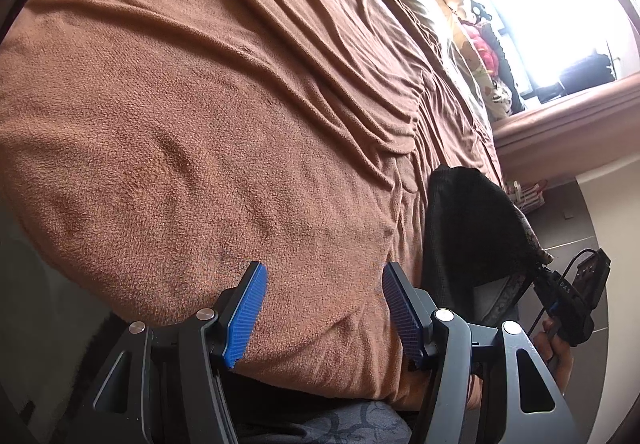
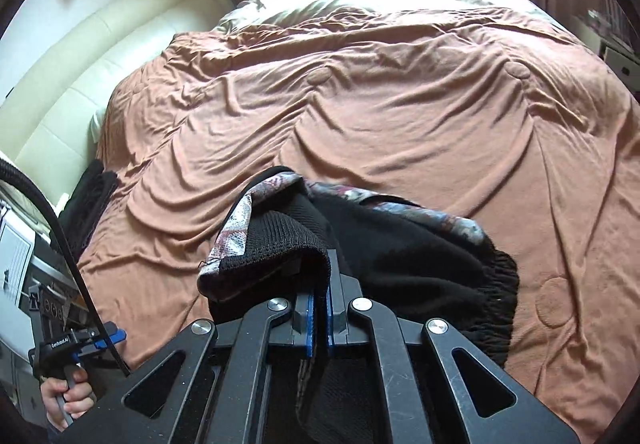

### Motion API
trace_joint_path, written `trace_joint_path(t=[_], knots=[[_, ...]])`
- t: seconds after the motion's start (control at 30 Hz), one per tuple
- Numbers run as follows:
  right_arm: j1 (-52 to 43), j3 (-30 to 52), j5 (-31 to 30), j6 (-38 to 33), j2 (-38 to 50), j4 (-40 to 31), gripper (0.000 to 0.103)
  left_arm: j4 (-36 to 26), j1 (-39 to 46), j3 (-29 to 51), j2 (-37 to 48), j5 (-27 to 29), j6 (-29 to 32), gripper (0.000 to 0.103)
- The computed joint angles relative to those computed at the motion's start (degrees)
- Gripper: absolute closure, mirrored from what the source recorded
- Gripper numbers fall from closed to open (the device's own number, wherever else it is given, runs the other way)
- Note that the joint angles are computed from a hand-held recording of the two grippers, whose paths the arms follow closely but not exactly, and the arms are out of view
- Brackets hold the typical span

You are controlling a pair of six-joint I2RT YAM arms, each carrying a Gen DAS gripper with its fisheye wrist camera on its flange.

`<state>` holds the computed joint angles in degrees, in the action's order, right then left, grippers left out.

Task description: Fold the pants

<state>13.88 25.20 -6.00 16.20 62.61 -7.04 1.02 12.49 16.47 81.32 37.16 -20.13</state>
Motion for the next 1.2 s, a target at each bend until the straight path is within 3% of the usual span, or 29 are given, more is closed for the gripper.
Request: trace_joint_path(t=[0.4, 0.67, 0.8, 1.0, 1.1, 1.17, 1.2], knots=[[-9.0, 3.7, -1.61, -4.73, 0.75, -3.32, 0.102, 1.37, -4.14, -0.24, -0.12, -2.84, -3.51, 0.041], [-11.67, 7.84, -2.37, -6.46, 10.02, 0.4, 0.102, 2.33, -6.0, -0.01, 0.5, -4.4, -5.25, 0.041], [-13.43, 11.08, -1.73, -5.21, 13.84, -1.7, 0.097, 2.56, -6.38, -0.2, 0.17, -4.73, -5.49, 0.041], [-14.79, 8.97, -2.02, -4.72, 8.28, -4.31, 0.095, 4.08, -7.62, -0.36, 1.33, -4.74, -6.4, 0.041], [-16.72, 7.42, -6.16, -5.56, 6.06, -5.36, 0.076, 5.0, -8.46, -0.45, 1.83, -4.68, -7.03, 0.041], [-17.65, 5.8, -8.06, -5.42, 4.34, -5.22, 0.056, 5.36, -8.6, -0.53, 2.14, -4.56, -7.09, 0.041], [-18.33, 5.47, -9.85, -5.54, 4.49, -5.09, 0.055, 5.67, -8.83, -0.56, 2.36, -4.59, -7.3, 0.041]])
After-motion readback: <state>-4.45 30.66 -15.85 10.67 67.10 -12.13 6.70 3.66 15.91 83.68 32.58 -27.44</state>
